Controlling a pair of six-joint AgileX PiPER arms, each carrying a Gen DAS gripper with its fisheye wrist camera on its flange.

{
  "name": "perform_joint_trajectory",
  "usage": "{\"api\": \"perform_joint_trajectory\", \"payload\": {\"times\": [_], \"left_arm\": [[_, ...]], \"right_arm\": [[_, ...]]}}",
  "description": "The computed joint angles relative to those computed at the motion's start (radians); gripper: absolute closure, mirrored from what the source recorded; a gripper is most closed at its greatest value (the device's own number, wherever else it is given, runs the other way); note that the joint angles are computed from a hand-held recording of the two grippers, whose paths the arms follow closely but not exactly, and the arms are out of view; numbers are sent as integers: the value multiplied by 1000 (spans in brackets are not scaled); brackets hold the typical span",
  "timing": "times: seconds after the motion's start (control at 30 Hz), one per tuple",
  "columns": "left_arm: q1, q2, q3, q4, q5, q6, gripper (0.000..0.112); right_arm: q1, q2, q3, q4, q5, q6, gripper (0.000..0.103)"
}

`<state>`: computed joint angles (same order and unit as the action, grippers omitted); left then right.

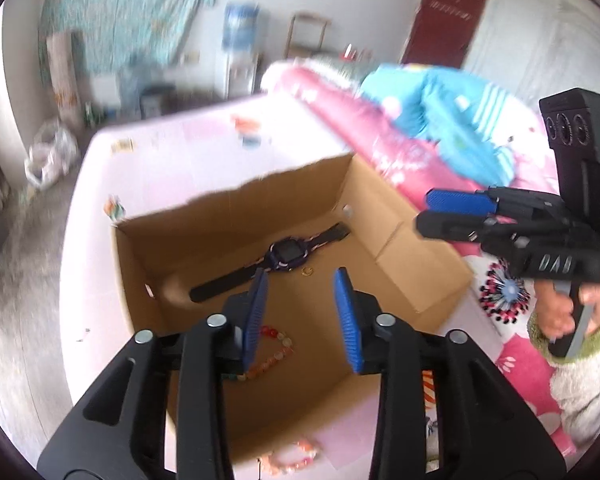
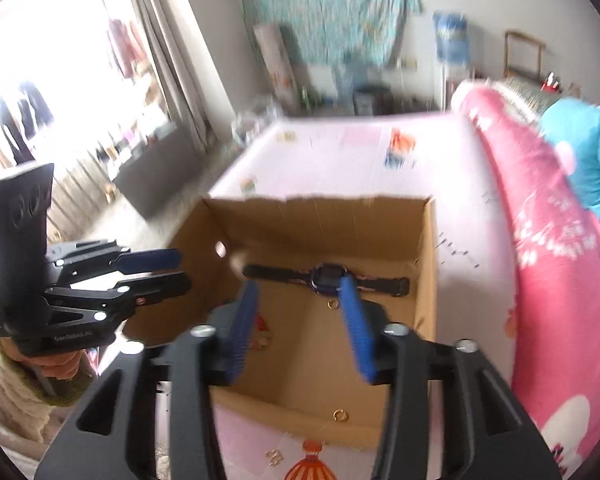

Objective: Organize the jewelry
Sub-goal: 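Move both grippers back toward the gold charms on the table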

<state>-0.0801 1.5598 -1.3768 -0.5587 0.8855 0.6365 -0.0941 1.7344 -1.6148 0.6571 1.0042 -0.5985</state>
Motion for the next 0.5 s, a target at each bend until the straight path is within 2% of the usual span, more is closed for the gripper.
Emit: {"api": "perform_joint_trajectory", "payload": {"times": [0.13,0.27,0.33,0.4,0.5], "left_arm": [[48,-176,192,-94,-18,119,64],[47,-300,360,-114,-54,161,55],[28,-337,447,-121,-100,164,52],[-7,-354,512,-98,-144,144,51],[-100,-344,593,15,-242,38,51]], "right_arm": [[-76,-198,241,113,-85,-127,29],[-128,-334,463,158,-141,-166,21],[-100,-378,555,74,-227,-90,20],[-40,-398,643,-74,-319,60,20],[50,-380,729,-285,-409,307,20]]}}
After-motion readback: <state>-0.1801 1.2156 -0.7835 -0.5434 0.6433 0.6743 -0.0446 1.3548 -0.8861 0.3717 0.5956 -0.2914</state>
